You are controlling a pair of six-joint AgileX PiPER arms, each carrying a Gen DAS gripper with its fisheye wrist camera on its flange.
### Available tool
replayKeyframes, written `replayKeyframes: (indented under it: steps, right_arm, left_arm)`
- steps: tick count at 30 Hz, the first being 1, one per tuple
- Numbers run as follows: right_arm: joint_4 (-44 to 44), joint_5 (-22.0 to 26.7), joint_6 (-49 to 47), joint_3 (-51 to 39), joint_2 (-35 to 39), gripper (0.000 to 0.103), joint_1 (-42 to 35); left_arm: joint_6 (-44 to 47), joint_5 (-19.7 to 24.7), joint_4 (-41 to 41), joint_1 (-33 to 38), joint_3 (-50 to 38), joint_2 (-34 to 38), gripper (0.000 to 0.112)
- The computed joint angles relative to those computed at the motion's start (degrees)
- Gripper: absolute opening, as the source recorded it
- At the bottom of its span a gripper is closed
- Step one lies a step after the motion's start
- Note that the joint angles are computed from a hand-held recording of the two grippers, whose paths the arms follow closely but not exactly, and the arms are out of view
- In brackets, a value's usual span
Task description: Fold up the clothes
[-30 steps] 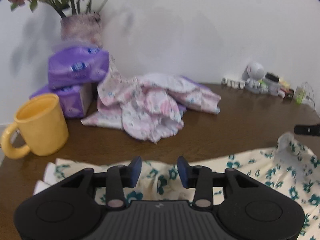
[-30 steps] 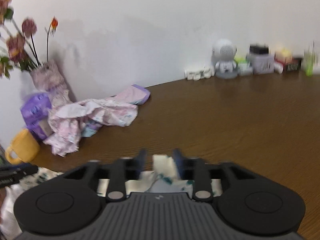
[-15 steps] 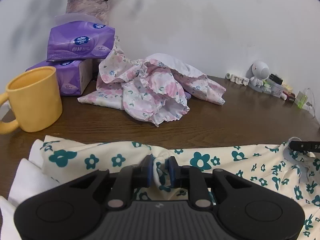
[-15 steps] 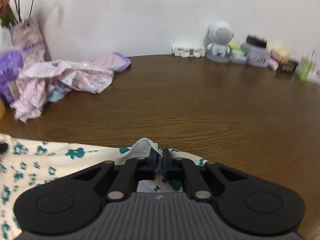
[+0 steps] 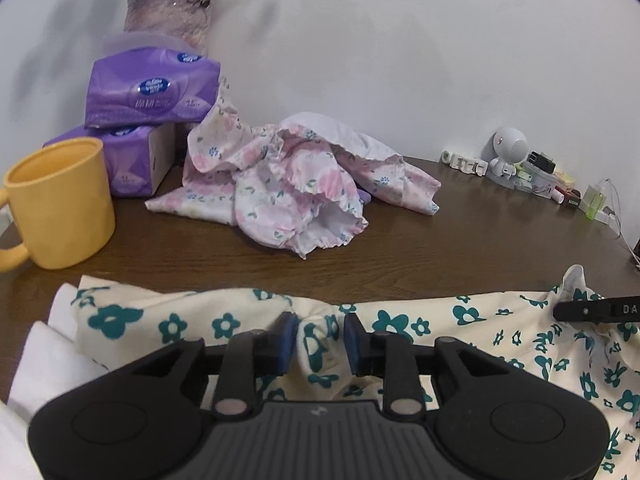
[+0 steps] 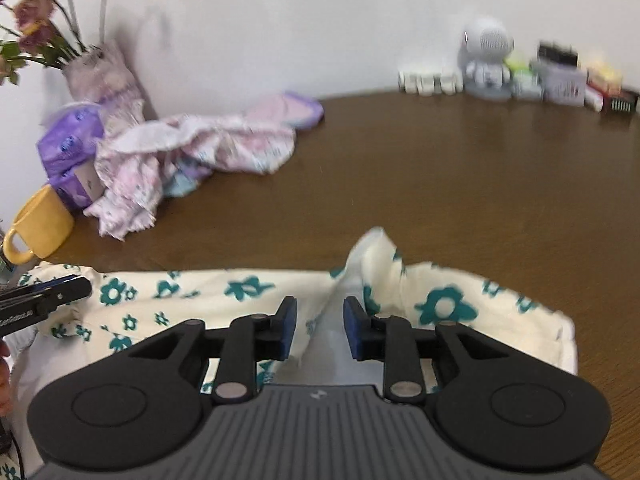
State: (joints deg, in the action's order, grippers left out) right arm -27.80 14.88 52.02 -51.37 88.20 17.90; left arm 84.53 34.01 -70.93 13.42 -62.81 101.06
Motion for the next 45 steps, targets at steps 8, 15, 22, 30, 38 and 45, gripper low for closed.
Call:
replayKeyframes:
  steps: [8, 15, 22, 30, 38, 45]
  right_arm:
    - [-20.2, -1.0, 17.4, -1.8, 4.0, 0.001, 2.1]
    - [-38.0, -2.5, 33.9, -1.3, 5.6, 0.001, 1.8]
    - [-32.8, -6.5, 32.5, 2.6, -1.1, 0.007, -0.5]
    - [-13.3, 0.8, 8.6, 7.9, -11.9, 0.030, 3.7]
    - [-25.7, 11.7, 19.2, 14.8, -16.4, 0.027, 11.5]
    - [-26.0, 12.5, 20.4, 16.8, -17.7, 0.016, 10.9]
  left_arm:
    - [1.8, 0.2, -2.3, 0.3, 0.1, 0.4, 0.007]
    - [0.5, 0.6, -3.0, 0.7, -0.8, 1.5, 0.012]
    - [1.5, 1.0, -3.7, 0.9, -0.5, 1.5, 0.015]
    - [3.2, 0.4, -4.9, 0.8, 0.7, 0.5, 0.021]
    - [3.3, 0.8, -4.6, 1.0, 0.6, 0.6, 0.024]
    - [3.2, 1.2, -4.8, 1.3, 0.5, 0.8, 0.025]
